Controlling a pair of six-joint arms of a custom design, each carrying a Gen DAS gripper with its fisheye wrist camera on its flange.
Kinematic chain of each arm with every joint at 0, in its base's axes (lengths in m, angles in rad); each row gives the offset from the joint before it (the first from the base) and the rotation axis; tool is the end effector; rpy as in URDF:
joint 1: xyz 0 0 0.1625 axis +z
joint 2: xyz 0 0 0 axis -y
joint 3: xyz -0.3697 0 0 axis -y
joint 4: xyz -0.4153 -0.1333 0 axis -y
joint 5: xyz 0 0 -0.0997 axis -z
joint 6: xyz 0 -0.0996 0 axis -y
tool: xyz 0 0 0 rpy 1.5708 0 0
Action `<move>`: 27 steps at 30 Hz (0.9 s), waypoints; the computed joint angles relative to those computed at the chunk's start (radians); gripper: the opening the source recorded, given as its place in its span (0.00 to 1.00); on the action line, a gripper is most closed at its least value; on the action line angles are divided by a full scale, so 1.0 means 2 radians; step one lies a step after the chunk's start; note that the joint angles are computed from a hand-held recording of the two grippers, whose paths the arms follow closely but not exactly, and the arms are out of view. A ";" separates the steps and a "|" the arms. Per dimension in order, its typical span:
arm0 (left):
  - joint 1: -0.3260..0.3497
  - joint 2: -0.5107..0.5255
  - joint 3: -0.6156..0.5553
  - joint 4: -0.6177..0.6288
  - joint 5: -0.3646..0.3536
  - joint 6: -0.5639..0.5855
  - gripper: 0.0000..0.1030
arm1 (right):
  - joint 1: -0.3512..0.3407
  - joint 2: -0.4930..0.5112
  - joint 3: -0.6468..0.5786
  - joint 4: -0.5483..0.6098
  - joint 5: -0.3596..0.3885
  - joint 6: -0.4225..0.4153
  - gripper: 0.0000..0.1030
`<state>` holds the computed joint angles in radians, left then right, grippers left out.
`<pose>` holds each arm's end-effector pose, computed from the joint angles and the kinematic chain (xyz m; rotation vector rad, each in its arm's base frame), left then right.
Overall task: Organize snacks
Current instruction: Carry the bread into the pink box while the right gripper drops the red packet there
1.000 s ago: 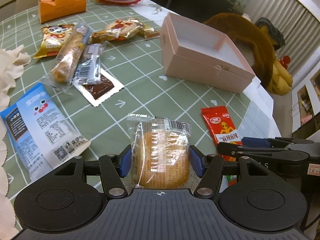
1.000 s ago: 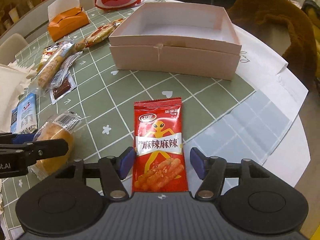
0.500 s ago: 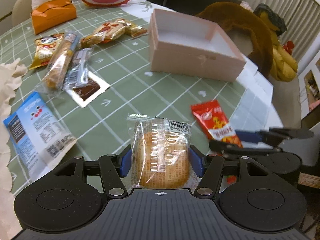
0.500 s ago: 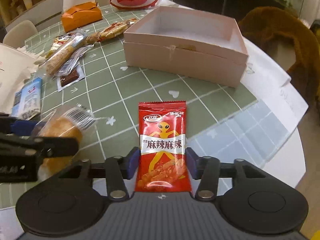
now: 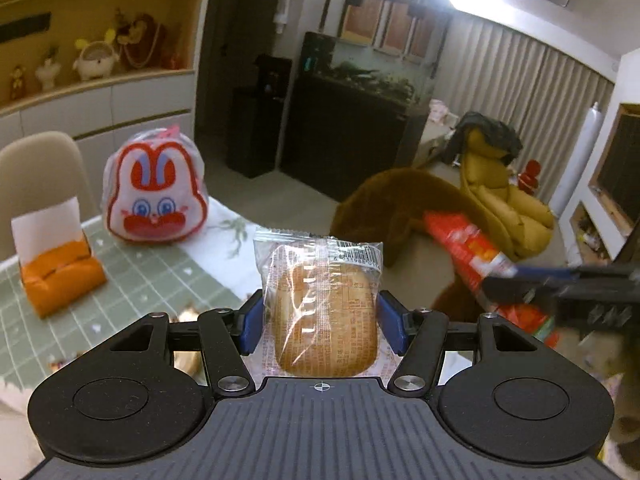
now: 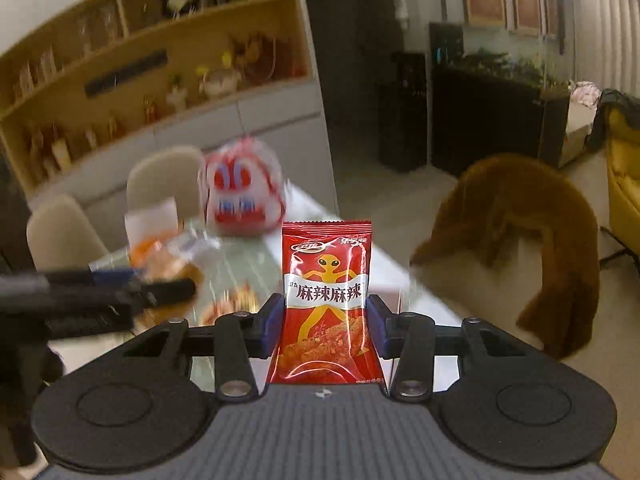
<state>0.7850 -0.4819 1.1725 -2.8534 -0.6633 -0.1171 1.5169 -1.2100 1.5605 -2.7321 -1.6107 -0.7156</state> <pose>-0.3912 -0.6903 0.0740 0.4364 2.3100 -1.1328 0.0935 -0.6674 0.3695 0.8292 -2.4830 1.0217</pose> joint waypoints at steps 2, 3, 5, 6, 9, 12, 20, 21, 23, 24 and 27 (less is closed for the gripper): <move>0.013 0.018 -0.030 0.019 -0.017 -0.004 0.63 | 0.006 0.019 -0.022 -0.011 -0.008 0.000 0.43; 0.020 0.025 -0.043 0.032 -0.028 -0.011 0.63 | 0.007 0.028 -0.031 -0.013 -0.012 0.001 0.43; 0.036 0.041 -0.068 0.061 -0.053 -0.031 0.63 | 0.006 0.046 -0.051 -0.006 -0.017 0.006 0.43; 0.046 0.054 -0.087 0.079 -0.067 -0.042 0.63 | 0.005 0.055 -0.061 -0.002 -0.018 0.008 0.43; 0.081 0.102 -0.153 0.097 -0.134 -0.053 0.62 | -0.001 0.088 -0.090 -0.005 -0.035 0.013 0.43; 0.110 0.175 -0.236 0.131 -0.140 -0.030 0.57 | -0.005 0.126 -0.122 -0.006 -0.057 0.013 0.43; 0.116 0.083 -0.084 0.039 -0.125 -0.102 0.57 | -0.012 0.214 -0.216 0.080 -0.060 0.038 0.53; 0.112 0.067 -0.061 0.029 -0.111 -0.097 0.57 | -0.010 0.231 -0.238 0.094 -0.066 0.048 0.53; 0.103 0.023 0.005 -0.002 -0.076 -0.081 0.57 | -0.006 0.251 -0.256 0.086 -0.083 0.065 0.53; 0.101 0.005 0.029 -0.007 -0.063 -0.078 0.57 | -0.006 0.252 -0.255 0.081 -0.088 0.070 0.53; 0.099 -0.054 0.104 0.012 -0.008 -0.106 0.57 | -0.008 0.232 -0.219 0.076 -0.084 0.075 0.54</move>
